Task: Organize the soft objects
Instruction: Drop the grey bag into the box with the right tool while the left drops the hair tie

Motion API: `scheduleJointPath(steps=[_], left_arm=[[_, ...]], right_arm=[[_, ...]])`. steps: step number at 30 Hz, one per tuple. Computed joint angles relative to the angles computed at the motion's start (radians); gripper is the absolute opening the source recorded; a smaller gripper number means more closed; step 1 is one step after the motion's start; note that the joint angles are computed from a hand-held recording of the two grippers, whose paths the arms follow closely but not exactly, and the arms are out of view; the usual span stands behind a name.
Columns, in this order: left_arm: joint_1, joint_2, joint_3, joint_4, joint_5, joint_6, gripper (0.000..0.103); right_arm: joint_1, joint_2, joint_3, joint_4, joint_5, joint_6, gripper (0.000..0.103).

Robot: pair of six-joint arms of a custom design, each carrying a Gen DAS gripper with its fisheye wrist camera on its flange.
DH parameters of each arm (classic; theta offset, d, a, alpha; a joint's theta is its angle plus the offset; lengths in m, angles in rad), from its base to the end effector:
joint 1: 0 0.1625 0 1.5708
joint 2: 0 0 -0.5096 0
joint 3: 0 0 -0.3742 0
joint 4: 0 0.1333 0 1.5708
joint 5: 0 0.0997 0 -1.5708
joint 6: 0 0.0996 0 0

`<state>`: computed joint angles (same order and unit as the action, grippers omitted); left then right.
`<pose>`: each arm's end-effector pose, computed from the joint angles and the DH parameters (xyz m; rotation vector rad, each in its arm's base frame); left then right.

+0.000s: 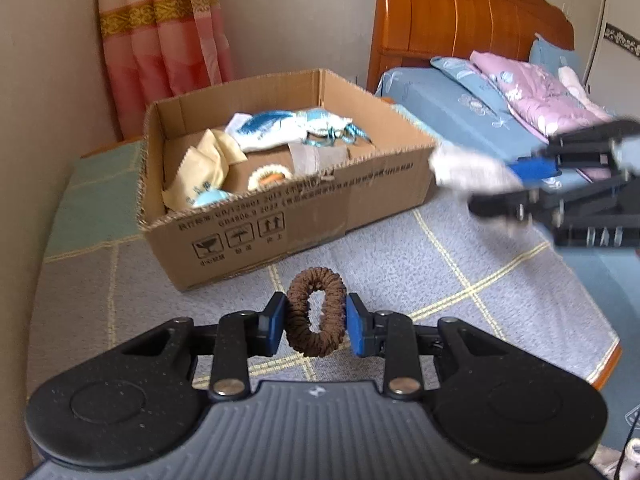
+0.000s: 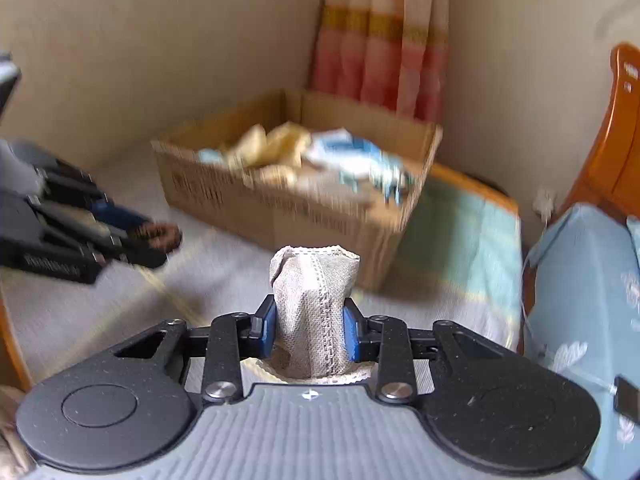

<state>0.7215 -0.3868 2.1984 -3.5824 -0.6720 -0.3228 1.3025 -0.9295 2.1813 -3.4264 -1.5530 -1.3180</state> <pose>-0.2304 -0.4841 -0.0496 0.5053 2.3150 -0.8292 -0.0184 -0.5766 0.1902 1.3395 -2.2986 0.5981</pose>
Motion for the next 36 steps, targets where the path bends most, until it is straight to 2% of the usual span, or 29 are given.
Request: scheduleJointPath(steps=[4,7,10,14,16,17,18,20,23,28,32,34,35,36], left_arm=[[-0.011,-0.005,0.005,-0.018,0.019,0.018,0.031],[-0.018,-0.010,0.009,-0.032,0.034,0.033,0.031],[-0.023,-0.018,0.013,-0.045,0.053,0.047,0.031],[-0.021,-0.041,0.007,-0.056,0.067,0.079,0.031],[-0.012,-0.053,-0.012,-0.059,0.079,0.117,0.031],[-0.005,-0.058,-0.026,-0.062,0.086,0.143,0.031],[0.001,-0.062,-0.043,-0.062,0.090,0.172,0.031],[0.018,-0.071,-0.077,-0.060,0.095,0.217,0.031],[0.052,-0.080,-0.139,-0.036,0.089,0.271,0.031],[0.117,-0.076,-0.262,0.040,0.100,0.334,0.031],[0.167,-0.068,-0.361,0.113,0.107,0.331,0.031],[0.179,-0.053,-0.401,0.126,0.140,0.348,0.038],[0.185,-0.044,-0.418,0.115,0.150,0.359,0.050],[0.189,-0.038,-0.430,0.105,0.158,0.363,0.076]], right_arm=[[0.033,-0.026,-0.016,0.009,0.061,0.000,0.038],[0.073,-0.004,-0.059,-0.007,0.073,0.016,0.038],[0.111,0.037,-0.121,-0.009,0.051,0.036,0.038],[0.146,0.094,-0.214,0.027,-0.020,0.086,0.038],[0.154,0.121,-0.247,0.039,-0.053,0.109,0.043],[0.155,0.131,-0.257,0.040,-0.062,0.118,0.055],[0.155,0.142,-0.260,0.020,-0.068,0.128,0.079],[0.153,0.148,-0.262,0.012,-0.071,0.161,0.096],[0.134,0.121,-0.243,0.047,-0.009,0.197,0.103],[0.131,0.090,-0.191,0.010,-0.001,0.215,0.103],[0.128,0.068,-0.163,0.008,-0.002,0.214,0.103],[0.124,0.061,-0.158,0.012,0.002,0.205,0.103],[0.124,0.060,-0.158,0.009,-0.003,0.208,0.103],[0.124,0.061,-0.159,0.002,-0.007,0.212,0.103]])
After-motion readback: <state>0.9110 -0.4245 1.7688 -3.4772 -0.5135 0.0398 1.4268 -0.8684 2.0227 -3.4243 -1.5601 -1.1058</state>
